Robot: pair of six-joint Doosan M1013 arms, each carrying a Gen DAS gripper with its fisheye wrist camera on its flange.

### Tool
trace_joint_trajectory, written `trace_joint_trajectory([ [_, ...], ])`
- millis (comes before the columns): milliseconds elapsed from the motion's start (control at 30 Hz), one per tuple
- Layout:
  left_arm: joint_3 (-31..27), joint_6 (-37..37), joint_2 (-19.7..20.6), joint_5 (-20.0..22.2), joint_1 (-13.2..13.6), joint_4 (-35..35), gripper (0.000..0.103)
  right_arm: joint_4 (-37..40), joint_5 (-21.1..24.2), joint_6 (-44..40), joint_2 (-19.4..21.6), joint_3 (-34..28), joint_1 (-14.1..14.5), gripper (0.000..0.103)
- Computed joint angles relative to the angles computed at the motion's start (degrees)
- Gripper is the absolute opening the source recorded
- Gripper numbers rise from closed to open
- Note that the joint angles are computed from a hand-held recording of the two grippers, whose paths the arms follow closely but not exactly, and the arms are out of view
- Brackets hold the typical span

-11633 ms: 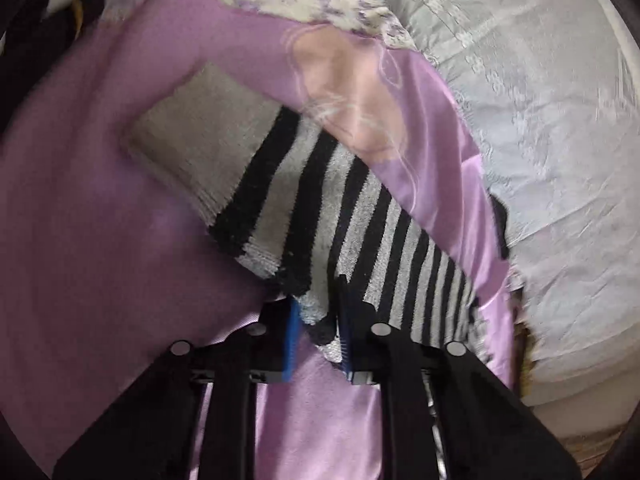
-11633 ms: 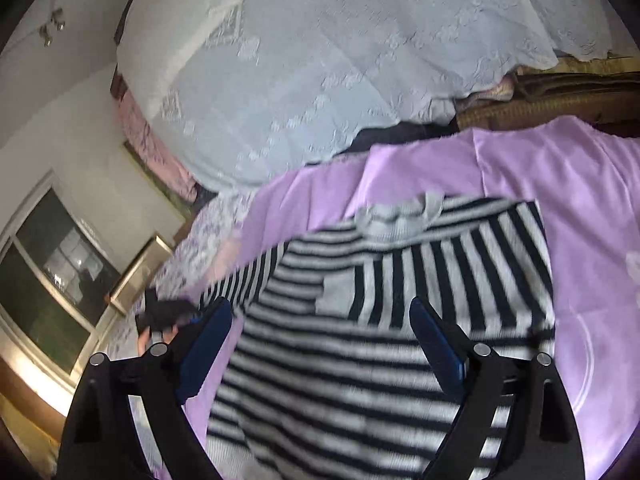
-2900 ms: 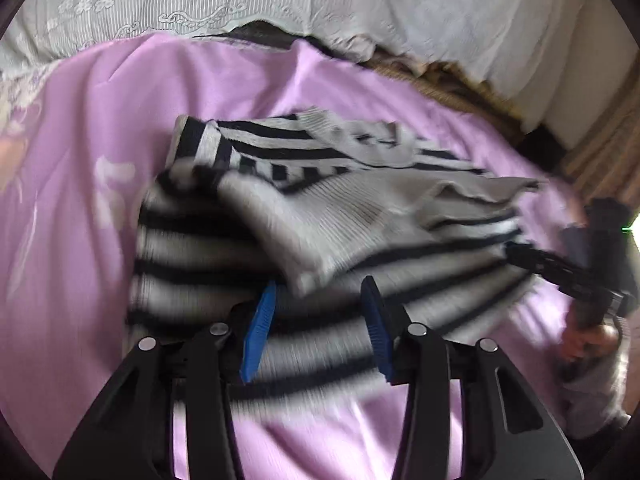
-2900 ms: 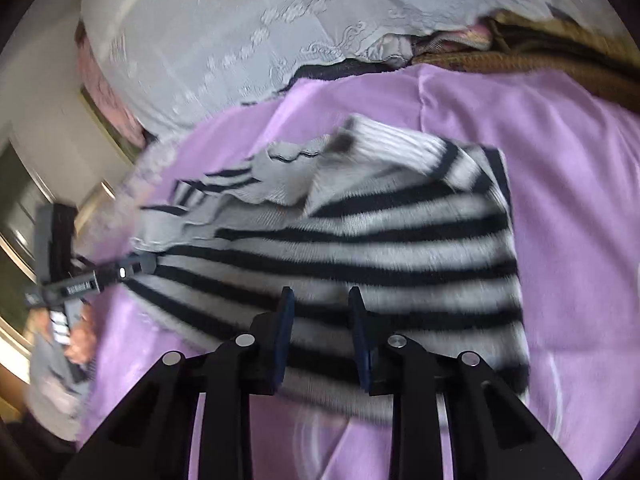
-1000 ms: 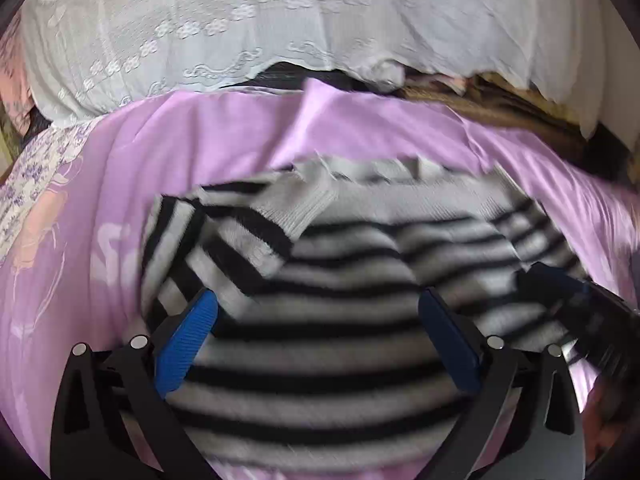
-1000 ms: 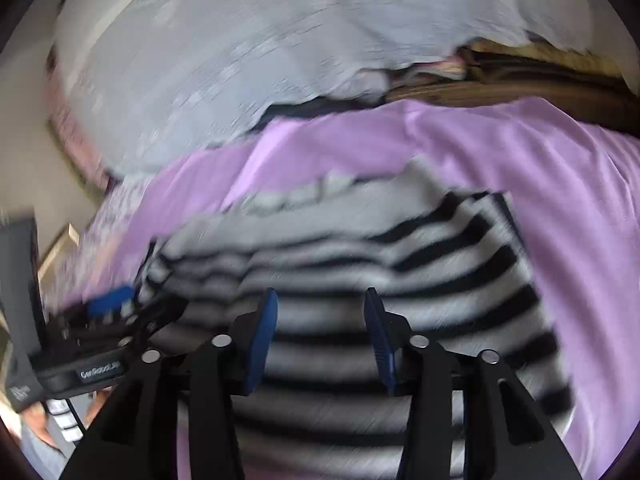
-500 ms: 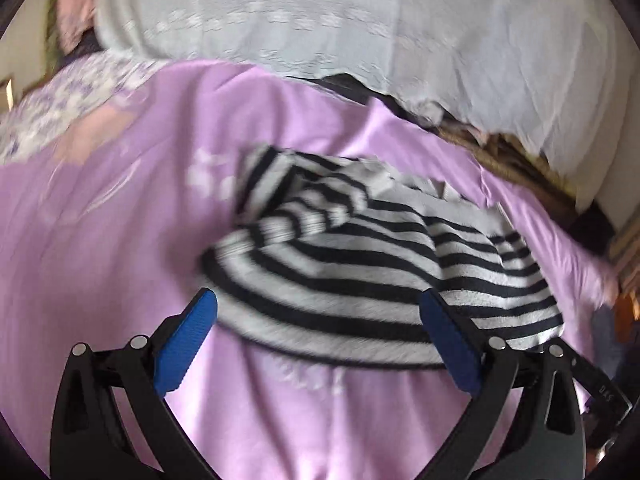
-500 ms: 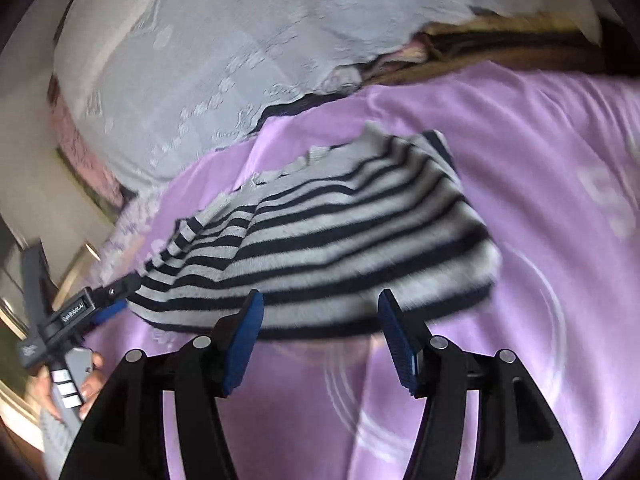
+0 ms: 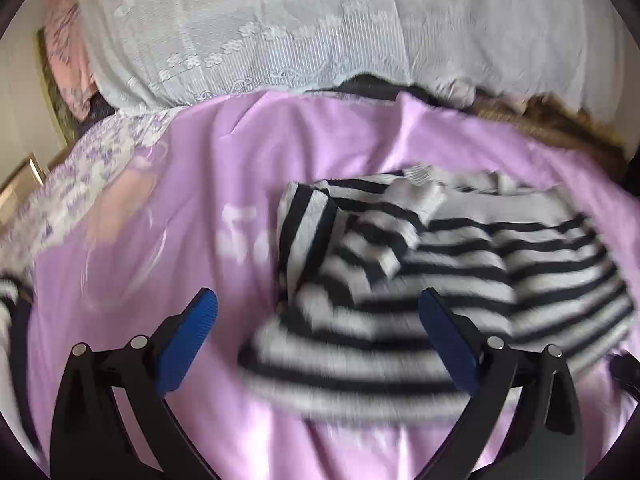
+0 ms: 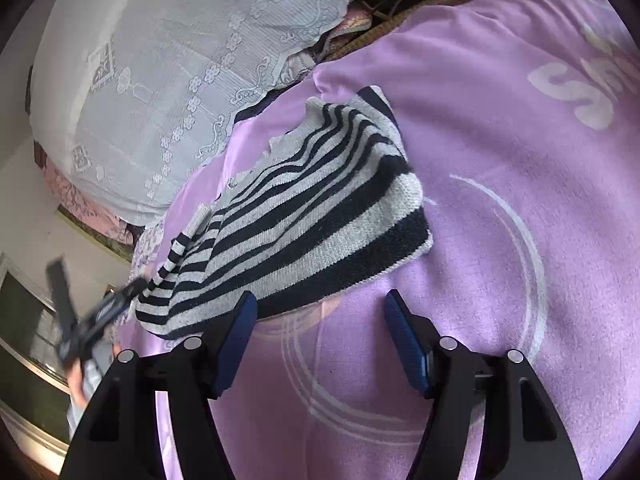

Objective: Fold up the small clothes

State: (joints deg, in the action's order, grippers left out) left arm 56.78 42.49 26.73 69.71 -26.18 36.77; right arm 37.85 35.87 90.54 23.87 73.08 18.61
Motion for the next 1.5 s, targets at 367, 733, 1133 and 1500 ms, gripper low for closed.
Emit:
trace_joint_trajectory([
  [367,-6.91,-1.86,5.23,9.66,6.21,-3.94,0.099,-2.26,0.17,-0.63,0.44,-0.77,0.42,0.074],
  [733,5.58,-3.53,-4.55,-12.18,3.17,-5.69,0.098,-3.47,0.08,-0.41,0.49,-0.94,0.61,0.076],
  [1133,3.40,-1.28,-2.11,-9.76,-1.48,-3.26,0.098,1.88,-0.17,-5.00,0.47,-0.56,0.38,0.091],
  [1500,1.64,-2.47,0.98,-9.69,-1.34,-4.33,0.099,4.09,-0.48,-6.16,0.42,-0.28,0.08,0.091],
])
